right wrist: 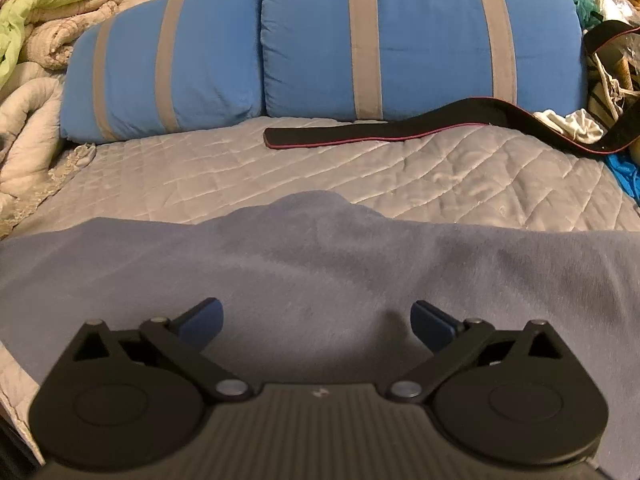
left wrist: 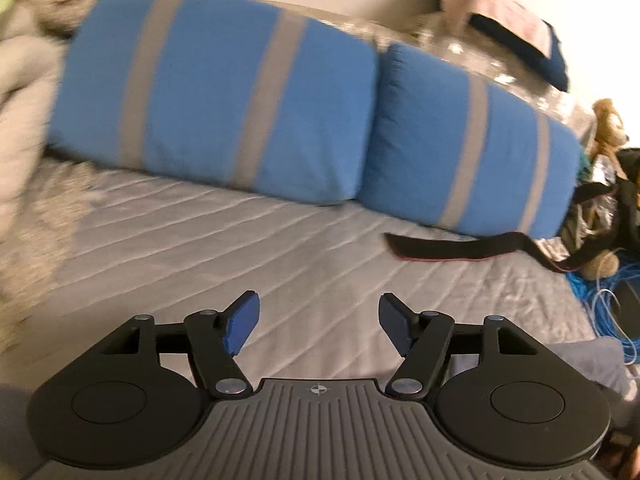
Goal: Fold clothes
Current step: 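Grasp the folded sweatpants end with the right gripper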
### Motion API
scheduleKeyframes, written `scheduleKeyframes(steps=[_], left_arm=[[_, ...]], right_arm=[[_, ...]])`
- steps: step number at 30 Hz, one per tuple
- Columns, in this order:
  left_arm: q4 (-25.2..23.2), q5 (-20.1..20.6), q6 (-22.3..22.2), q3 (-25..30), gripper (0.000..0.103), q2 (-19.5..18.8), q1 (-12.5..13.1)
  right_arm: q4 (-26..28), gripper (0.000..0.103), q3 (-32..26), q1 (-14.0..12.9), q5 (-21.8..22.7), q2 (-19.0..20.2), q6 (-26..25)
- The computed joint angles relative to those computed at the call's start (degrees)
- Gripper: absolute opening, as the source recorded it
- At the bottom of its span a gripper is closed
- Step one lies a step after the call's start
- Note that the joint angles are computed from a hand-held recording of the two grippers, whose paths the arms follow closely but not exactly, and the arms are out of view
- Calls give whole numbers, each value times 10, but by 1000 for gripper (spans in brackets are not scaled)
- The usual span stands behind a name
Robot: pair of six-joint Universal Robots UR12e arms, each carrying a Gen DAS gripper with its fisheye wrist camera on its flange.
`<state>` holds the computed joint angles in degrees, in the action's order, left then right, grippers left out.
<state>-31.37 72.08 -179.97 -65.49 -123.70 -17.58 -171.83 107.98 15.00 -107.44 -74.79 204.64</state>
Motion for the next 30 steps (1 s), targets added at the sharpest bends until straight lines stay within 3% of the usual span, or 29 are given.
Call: scheduleKeyframes(steps=[3, 6, 7, 10, 12, 16, 19, 24, 30], left_arm=[[11, 5, -37, -41, 70, 28, 21], [26, 2, -85, -84, 70, 50, 41], [29, 0, -100, -98, 70, 57, 47], [26, 5, -91, -126, 70, 71, 57], [15, 10, -53, -136, 70, 77, 57], [14, 18, -23, -141, 70, 80, 54], [23, 10, -26, -147, 70, 82, 55], [32, -5, -34, -156, 70, 83, 60], [41, -24, -43, -170, 70, 86, 69]], right_arm=[[-13, 103, 4, 2, 3, -2, -7], [-66, 103, 14, 9, 11, -1, -56], [-89, 103, 17, 14, 15, 0, -88], [-160, 102, 25, 33, 41, 8, -208], [-189, 102, 26, 50, 57, 15, -300], [-218, 100, 7, 93, 15, 47, -487], [-252, 98, -14, 117, -42, 77, -572], [-266, 96, -45, 133, -100, 107, -645], [-243, 93, -56, 140, -116, 117, -707]])
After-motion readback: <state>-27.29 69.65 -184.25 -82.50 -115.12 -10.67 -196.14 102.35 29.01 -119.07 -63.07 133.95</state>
